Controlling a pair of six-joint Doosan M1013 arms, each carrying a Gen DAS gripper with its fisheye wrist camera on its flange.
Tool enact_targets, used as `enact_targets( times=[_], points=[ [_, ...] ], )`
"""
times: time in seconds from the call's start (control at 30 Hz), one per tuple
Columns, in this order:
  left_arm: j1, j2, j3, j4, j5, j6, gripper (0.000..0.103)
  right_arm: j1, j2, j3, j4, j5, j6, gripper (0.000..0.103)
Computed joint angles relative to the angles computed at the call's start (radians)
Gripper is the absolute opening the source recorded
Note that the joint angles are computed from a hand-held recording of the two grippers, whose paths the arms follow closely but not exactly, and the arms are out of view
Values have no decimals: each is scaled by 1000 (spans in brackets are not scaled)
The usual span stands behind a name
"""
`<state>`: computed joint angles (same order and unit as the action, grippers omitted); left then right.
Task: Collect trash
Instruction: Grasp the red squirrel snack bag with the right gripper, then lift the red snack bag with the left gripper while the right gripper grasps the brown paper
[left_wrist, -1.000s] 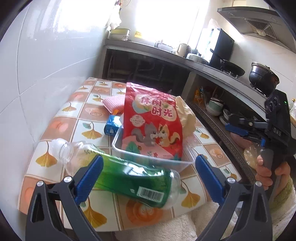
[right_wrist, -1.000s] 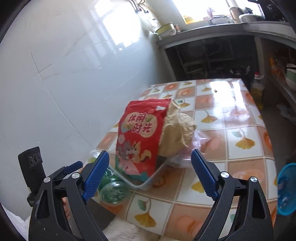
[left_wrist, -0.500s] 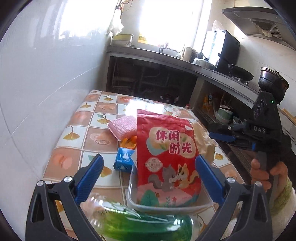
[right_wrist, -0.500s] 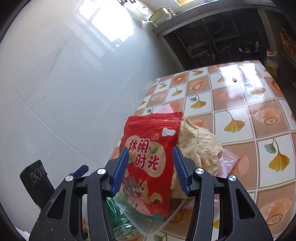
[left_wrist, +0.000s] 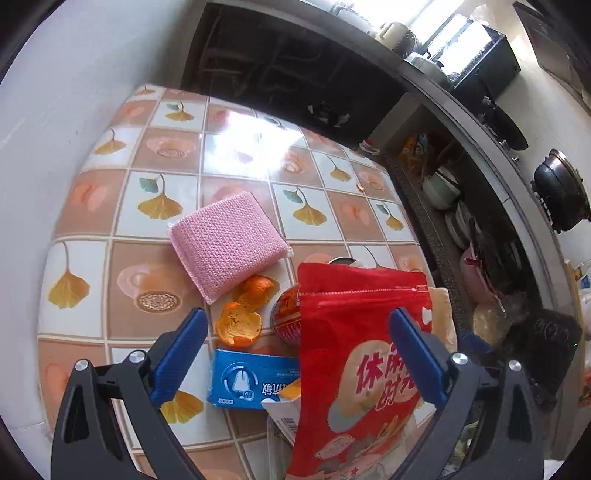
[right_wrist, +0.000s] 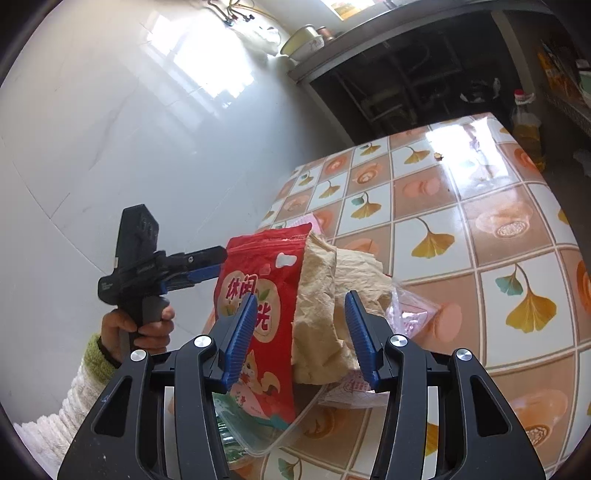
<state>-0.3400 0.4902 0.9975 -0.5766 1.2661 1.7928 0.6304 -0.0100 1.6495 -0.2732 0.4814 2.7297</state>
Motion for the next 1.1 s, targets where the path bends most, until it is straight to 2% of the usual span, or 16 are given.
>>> enact_targets(
  times=[0.1, 0.17, 0.3, 0.47, 0.6, 0.77, 0.87, 0.97, 1.1],
  points=[
    [15, 37, -32, -73, 50, -31, 90, -5, -7, 12, 13, -7, -6, 48],
    [18, 57, -51, -96, 86, -38, 83, -9, -7, 16, 20, -10, -8, 48],
    [20, 53, -35, -139, 91, -19, 68, -10, -14, 25, 8, -14, 7, 48],
    [14, 60, -38, -139, 123, -16, 66, -10, -11, 26, 27, -15, 0, 48],
    [23, 74, -45, -189, 158, -20, 66, -6, -6, 18, 24, -12, 1, 48],
    [45, 57, -13, -307, 146, 50, 65, -7, -1, 11, 24, -2, 2, 48],
    [47, 38, 4, -317, 131, 93, 64, -8, 0, 14, 17, -3, 11, 48],
    [48, 22, 22, -337, 134, 139, 57, -8, 1, 14, 14, -4, 16, 48],
    [39, 6, 32, -311, 138, 186, 42, -6, 2, 13, 3, -2, 27, 48]
  ],
)
